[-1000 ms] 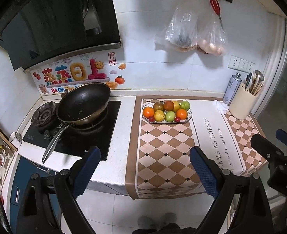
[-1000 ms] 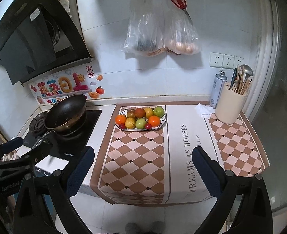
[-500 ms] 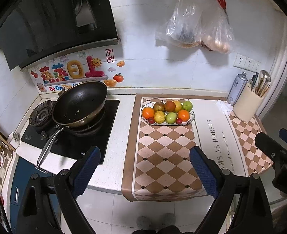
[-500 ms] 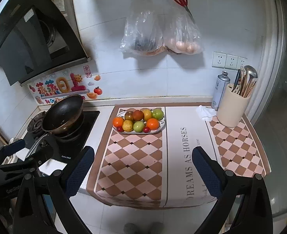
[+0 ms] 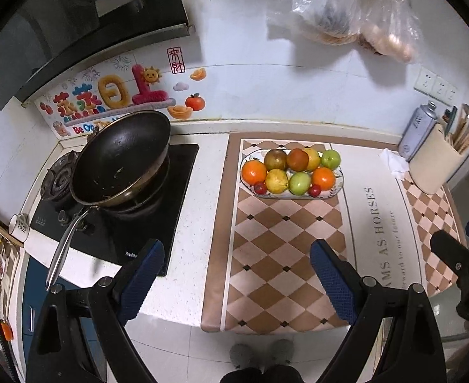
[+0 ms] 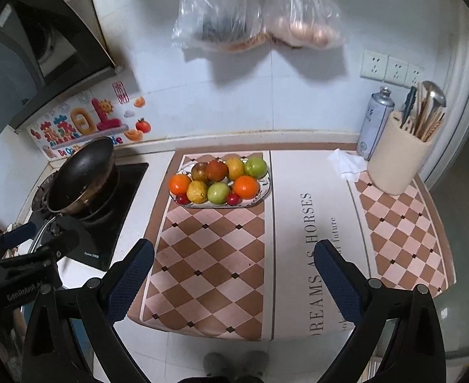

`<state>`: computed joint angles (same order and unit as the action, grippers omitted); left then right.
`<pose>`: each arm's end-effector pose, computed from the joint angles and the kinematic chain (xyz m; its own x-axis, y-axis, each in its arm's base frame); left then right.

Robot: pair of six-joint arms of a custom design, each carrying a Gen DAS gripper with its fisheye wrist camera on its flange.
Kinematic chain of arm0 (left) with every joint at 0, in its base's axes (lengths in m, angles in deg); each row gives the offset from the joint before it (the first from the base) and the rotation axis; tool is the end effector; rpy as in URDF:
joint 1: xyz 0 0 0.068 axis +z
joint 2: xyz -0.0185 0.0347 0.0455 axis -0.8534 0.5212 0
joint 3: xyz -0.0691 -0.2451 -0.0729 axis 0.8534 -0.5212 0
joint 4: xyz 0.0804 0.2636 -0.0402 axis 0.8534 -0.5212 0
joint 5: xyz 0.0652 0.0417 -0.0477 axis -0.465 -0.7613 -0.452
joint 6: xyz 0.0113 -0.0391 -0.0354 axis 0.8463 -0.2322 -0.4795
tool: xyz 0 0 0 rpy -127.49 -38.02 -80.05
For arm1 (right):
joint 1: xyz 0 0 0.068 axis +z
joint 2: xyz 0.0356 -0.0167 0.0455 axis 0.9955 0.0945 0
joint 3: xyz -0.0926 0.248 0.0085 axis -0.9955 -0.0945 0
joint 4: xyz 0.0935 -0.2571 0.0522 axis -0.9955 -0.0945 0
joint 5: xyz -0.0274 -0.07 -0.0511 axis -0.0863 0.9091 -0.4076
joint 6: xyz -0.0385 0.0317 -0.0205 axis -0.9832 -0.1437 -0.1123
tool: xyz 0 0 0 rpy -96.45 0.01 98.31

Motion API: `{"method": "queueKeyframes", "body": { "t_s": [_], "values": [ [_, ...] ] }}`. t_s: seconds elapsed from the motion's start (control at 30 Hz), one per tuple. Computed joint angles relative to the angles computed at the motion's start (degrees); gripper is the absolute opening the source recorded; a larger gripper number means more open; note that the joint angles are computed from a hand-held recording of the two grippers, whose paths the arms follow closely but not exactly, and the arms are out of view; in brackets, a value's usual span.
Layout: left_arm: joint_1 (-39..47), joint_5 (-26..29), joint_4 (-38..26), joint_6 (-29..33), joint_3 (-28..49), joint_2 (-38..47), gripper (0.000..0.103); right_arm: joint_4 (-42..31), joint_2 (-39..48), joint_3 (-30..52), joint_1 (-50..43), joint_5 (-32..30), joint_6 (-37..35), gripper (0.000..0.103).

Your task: Organize fruits

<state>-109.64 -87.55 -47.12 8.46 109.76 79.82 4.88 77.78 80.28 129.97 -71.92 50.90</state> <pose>0.1231 -0.1240 0.3370 -0.8122 -0.2635 -0.5205 -0.3297 0.9434 0.0368 0.2108 0.2040 0.3359 -0.8178 -0.2012 -0.5391 -0.2927 0.9521 0.0887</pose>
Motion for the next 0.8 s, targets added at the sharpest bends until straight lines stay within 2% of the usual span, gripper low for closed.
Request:
{"method": "queueKeyframes", "body": {
  "t_s": [0.2,0.37,0.6,0.8],
  "values": [
    [8.44,3.31,6.7,8.88,-2.2,1.44,0.094,2.38,7.39,2.73,-2.63,-1.4,-3.08,0.102],
    [12.85,5.81,10.66,13.32,-3.87,2.49,0.094,3.11,13.34,6.17,-4.56,-2.2,-4.98,0.102],
    [14.88,8.77,12.85,15.44,-4.93,2.73,0.094,2.25,16.32,8.35,-5.37,-3.82,-6.08,0.102],
    [13.58,7.62,11.24,14.23,-3.39,2.19,0.094,0.81,15.9,9.24,-4.52,-4.45,-5.97,0.102]
  ]
}}
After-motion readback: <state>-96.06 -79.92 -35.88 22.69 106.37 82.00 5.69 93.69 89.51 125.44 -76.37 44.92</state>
